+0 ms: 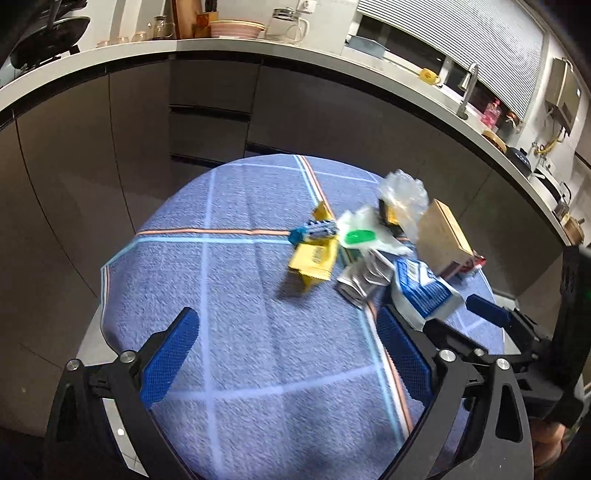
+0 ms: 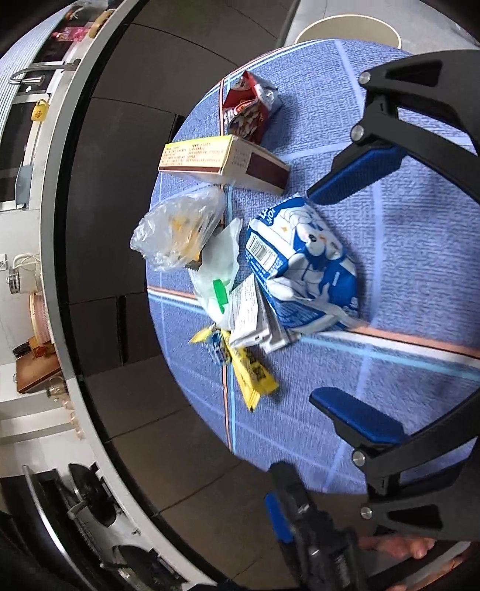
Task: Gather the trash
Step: 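Grasp the yellow wrapper with the left tool while the right tool grasps the blue-white snack bag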
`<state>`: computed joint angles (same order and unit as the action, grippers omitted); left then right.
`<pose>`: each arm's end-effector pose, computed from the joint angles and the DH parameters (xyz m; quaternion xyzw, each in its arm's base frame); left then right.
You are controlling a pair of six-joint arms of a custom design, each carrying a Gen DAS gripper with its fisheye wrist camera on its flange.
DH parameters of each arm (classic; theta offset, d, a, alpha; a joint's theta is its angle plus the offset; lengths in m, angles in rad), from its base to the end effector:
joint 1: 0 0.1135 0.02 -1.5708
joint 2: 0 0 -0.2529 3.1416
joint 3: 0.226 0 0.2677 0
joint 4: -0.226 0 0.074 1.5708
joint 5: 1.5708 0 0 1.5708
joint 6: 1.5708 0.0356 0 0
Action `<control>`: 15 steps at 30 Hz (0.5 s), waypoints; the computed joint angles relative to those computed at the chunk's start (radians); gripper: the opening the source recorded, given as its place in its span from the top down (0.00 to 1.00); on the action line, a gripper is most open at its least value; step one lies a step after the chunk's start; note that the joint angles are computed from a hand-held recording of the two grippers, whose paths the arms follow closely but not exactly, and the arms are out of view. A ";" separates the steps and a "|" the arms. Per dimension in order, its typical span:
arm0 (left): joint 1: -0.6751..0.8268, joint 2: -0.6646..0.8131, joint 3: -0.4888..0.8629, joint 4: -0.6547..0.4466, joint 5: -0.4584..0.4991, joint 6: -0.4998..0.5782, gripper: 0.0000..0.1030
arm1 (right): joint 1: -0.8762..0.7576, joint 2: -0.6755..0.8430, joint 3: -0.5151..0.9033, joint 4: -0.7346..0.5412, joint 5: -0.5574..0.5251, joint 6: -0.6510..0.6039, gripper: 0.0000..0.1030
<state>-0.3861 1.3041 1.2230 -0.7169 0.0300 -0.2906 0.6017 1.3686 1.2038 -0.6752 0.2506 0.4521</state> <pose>0.2726 -0.1120 0.3177 0.0499 0.9248 -0.1382 0.3508 0.2596 0.1675 0.2968 -0.0247 0.9274 0.0774 0.3651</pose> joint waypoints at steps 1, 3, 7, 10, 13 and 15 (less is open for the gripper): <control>0.012 0.013 0.007 0.005 0.014 0.010 0.16 | -0.003 0.010 0.003 0.004 0.004 0.001 0.06; 0.027 0.048 0.032 0.014 0.037 0.034 0.20 | -0.015 0.033 0.007 0.009 0.010 0.004 0.11; 0.022 0.156 0.105 0.032 0.063 0.074 0.23 | -0.047 0.056 0.000 0.016 0.006 0.005 0.24; 0.010 0.261 0.184 0.027 0.067 0.080 0.23 | -0.073 0.043 -0.024 0.036 -0.027 -0.001 0.37; 0.014 0.359 0.268 0.002 0.105 0.073 0.31 | -0.083 0.013 -0.039 0.029 -0.032 -0.018 0.56; 0.017 0.403 0.306 -0.016 0.125 0.066 0.39 | -0.086 -0.008 -0.043 0.012 -0.034 -0.017 0.98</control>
<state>-0.3692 1.7071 1.5292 -0.7328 0.1552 -0.2246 0.5154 1.3607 1.1607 -0.6636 0.2170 0.4353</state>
